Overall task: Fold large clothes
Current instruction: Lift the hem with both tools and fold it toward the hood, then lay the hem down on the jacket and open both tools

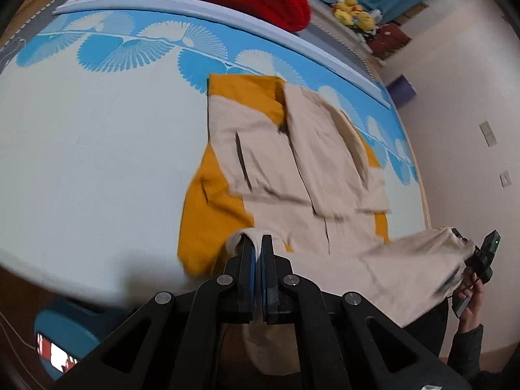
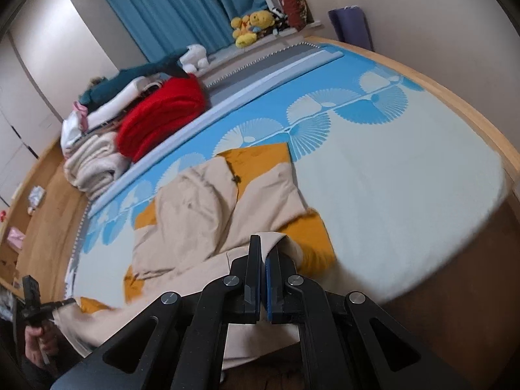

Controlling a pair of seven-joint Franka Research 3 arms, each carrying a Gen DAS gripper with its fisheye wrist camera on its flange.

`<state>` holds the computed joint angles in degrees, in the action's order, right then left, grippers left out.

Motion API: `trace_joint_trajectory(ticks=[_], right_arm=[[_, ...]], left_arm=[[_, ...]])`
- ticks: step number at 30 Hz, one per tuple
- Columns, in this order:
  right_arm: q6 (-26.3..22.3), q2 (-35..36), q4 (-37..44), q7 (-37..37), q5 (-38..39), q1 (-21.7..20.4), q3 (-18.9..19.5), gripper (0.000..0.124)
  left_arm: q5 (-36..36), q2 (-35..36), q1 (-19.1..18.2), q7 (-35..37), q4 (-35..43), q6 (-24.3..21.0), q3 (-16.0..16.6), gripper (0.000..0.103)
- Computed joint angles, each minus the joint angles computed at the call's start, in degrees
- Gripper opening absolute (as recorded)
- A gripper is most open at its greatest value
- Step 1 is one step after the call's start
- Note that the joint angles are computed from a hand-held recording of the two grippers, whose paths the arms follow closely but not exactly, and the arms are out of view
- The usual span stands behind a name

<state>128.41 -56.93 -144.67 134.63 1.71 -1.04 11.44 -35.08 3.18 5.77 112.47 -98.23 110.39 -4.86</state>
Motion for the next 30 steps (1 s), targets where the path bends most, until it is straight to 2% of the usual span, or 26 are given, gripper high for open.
trace_joint_trajectory(ticks=[5,9,11,13,16,19,20,22,24,25,27,30], right_arm=[[9.01,17.46,5.2,-5.57,-1.16,-2.07,-4.36,0.002],[13.55,32.41,10.67,-7.92,-2.51,-2.99,-6.58,0.002],[14.59,37.03,11.64,-7.71,-2.03,-2.52,-7.75,0.002],[13.48,40.48,13.26,-8.48,-2.01,-1.91,-8.93,0.002],[14.03,42.62,14.25,-8.84,-2.15,-1.07,-10.11,0.002],[16.48,42.01,13.26,-8.51,-0.39,-0.44,-11.13,0.005],[18.24,41.2,12.26,-8.72,1.17,-0.17,-11.63,0.01],[20.41,39.26,10.64,-5.11,-1.26,-1.97,-10.39,0.016],[21.7,36.99,8.98,-0.12,-5.43,-4.7,-8.55,0.031],[21.86,35.9,8.07,1.56,-6.39,-5.52,-8.13,0.041],[21.09,34.83,7.17,1.8,-6.37,-5.55,-8.34,0.042],[18.78,35.41,6.94,-2.79,-2.4,-2.91,-10.38,0.042]], left_arm=[[7.09,16.65,-1.52,-6.29,18.06,-0.43,-3.08,0.002],[9.89,24.25,-1.31,-12.42,24.6,-0.38,-5.14,0.002],[12.71,26.4,-1.68,-14.72,27.02,-1.24,-5.88,0.002],[16.24,28.51,-2.59,-15.09,30.16,-2.64,-6.49,0.002],[18.09,30.62,-2.68,-16.03,33.53,-3.29,-7.37,0.006],[14.86,30.42,-0.45,-18.58,33.48,-2.29,-8.37,0.012],[14.23,29.57,0.04,-18.99,32.28,-0.91,-8.43,0.013],[12.58,27.03,1.39,-19.1,28.81,2.64,-8.42,0.016],[10.67,25.57,2.66,-18.95,26.66,4.16,-8.44,0.018],[10.51,25.06,2.87,-18.97,25.8,4.6,-8.24,0.022],[11.49,24.48,2.73,-19.33,24.6,4.47,-7.62,0.025],[13.93,24.75,2.13,-19.44,24.22,2.43,-7.02,0.027]])
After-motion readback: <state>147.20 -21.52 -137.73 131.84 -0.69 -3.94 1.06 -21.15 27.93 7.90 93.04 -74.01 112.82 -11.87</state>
